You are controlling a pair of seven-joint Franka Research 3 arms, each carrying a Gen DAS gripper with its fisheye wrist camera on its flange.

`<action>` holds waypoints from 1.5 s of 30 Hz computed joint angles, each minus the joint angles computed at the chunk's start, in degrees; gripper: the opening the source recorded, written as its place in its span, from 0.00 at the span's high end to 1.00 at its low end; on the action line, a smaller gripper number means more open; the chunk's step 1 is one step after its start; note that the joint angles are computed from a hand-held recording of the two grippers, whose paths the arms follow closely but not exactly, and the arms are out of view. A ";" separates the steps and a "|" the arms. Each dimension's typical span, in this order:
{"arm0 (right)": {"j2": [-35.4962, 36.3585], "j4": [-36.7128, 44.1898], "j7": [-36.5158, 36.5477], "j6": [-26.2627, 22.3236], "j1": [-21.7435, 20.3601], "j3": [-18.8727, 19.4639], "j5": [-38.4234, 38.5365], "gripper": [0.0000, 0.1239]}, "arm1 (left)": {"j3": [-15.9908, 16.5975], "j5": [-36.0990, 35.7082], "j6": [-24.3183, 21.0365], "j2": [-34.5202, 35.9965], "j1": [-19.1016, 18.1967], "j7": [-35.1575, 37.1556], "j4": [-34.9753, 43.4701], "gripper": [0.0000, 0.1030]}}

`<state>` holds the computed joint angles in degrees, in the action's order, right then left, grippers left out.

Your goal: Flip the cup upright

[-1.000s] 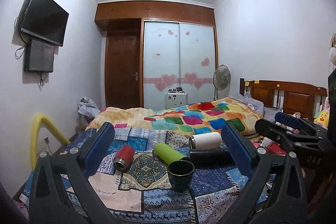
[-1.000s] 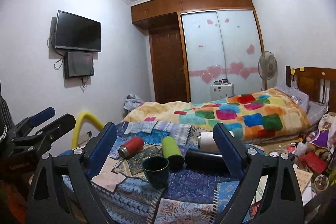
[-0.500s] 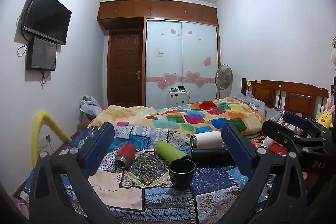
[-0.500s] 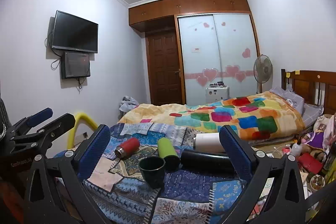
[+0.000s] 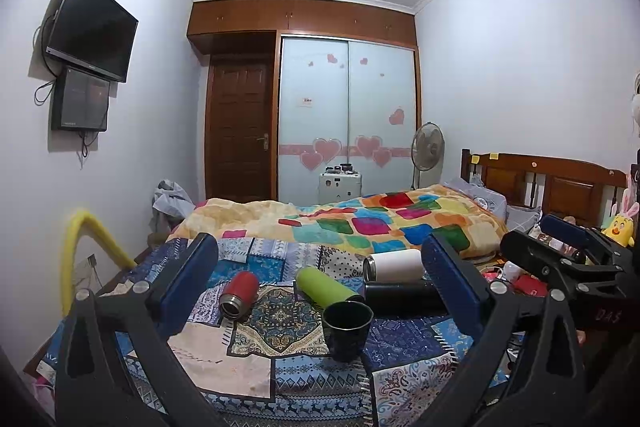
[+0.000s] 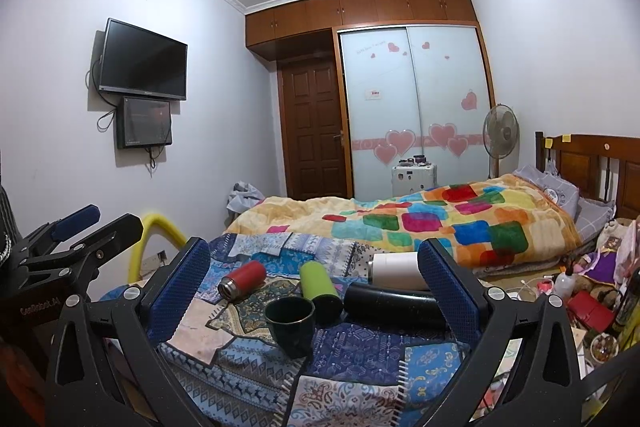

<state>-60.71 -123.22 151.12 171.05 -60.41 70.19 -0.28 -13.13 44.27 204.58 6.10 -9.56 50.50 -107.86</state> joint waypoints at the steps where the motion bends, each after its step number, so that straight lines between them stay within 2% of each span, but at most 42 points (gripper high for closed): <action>1: -0.04 -0.04 0.04 -0.05 0.06 -0.01 0.00 0.17 | 0.01 -0.05 0.00 0.03 0.01 0.05 0.02 0.00; 32: 0.25 -0.14 0.67 -1.13 0.16 -0.37 -0.61 0.17 | -1.15 2.40 -1.66 1.48 0.46 -2.34 1.68 0.00; 45: 0.55 0.03 0.75 -1.82 0.26 -0.42 -1.02 0.17 | -2.53 9.18 -2.59 2.31 2.43 -8.88 3.68 0.00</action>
<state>-60.16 -123.19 151.87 169.23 -60.15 69.77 -1.30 -15.66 53.45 201.99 8.41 -7.13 41.62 -104.18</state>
